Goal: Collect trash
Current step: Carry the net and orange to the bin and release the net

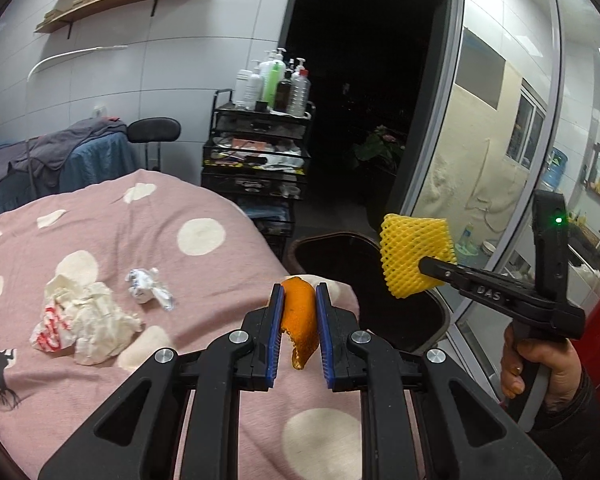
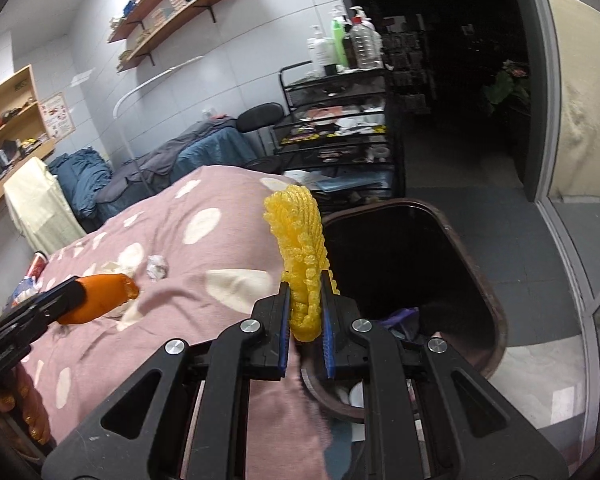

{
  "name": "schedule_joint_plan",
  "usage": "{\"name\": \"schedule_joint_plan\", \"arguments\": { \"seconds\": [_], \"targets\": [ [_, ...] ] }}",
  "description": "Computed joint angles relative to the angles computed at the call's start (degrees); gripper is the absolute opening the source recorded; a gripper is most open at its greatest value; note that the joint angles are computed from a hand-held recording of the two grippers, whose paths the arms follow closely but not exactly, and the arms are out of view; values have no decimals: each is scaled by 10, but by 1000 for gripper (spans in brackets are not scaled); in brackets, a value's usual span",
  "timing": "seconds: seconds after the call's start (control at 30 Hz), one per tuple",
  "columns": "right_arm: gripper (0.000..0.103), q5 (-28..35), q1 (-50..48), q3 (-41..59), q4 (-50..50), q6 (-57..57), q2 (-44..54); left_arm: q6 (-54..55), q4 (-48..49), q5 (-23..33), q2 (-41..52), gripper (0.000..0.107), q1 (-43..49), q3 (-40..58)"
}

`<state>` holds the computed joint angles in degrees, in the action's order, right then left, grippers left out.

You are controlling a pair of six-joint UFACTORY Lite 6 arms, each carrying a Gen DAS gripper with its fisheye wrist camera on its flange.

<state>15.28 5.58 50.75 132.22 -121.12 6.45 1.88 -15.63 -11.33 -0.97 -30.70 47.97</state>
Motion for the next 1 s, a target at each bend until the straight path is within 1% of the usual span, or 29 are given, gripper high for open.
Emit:
{"name": "schedule_joint_plan", "arguments": {
  "seconds": [0.07,0.17,0.33,0.4,0.43,0.53,0.6,0.63,0.67,0.77,0.8,0.83,0.87,0.9,0.93,1.0],
  "targets": [
    [14,-1,-15,6,9,-14,20,4,-4,2,14,17,-10,14],
    [14,-8,-30,32,24,-31,64,50,-45,2,38,17,-25,35],
    [14,-11,-58,95,-59,56,151,80,-68,12,72,17,-33,71],
    [14,-12,-63,114,-69,66,177,73,-60,16,80,17,-34,79],
    [14,-13,-67,129,-95,91,196,85,-73,19,84,17,-37,84],
    [14,-19,-68,156,-123,119,229,65,-51,27,99,17,-36,99],
    [14,-22,-66,168,-130,129,244,34,-20,31,108,17,-36,108],
    [14,-22,-68,179,-154,154,258,31,-16,37,115,17,-36,118],
    [14,-25,-65,186,-161,165,265,6,11,40,120,17,-34,125],
    [15,-29,-65,207,-207,217,290,22,2,43,135,17,-38,140],
    [20,-28,-65,212,-230,243,296,25,0,46,140,17,-39,147],
    [27,-28,-65,220,-249,265,304,36,-9,46,143,17,-41,150],
    [33,-28,-64,220,-245,264,306,42,-14,47,146,17,-42,153],
    [48,-27,-65,213,-221,242,303,41,-11,48,150,17,-43,157],
    [58,-22,-65,200,-183,208,296,35,-2,49,154,17,-44,161],
    [59,-10,-67,182,-134,164,287,14,23,54,163,17,-44,171]
  ]
}}
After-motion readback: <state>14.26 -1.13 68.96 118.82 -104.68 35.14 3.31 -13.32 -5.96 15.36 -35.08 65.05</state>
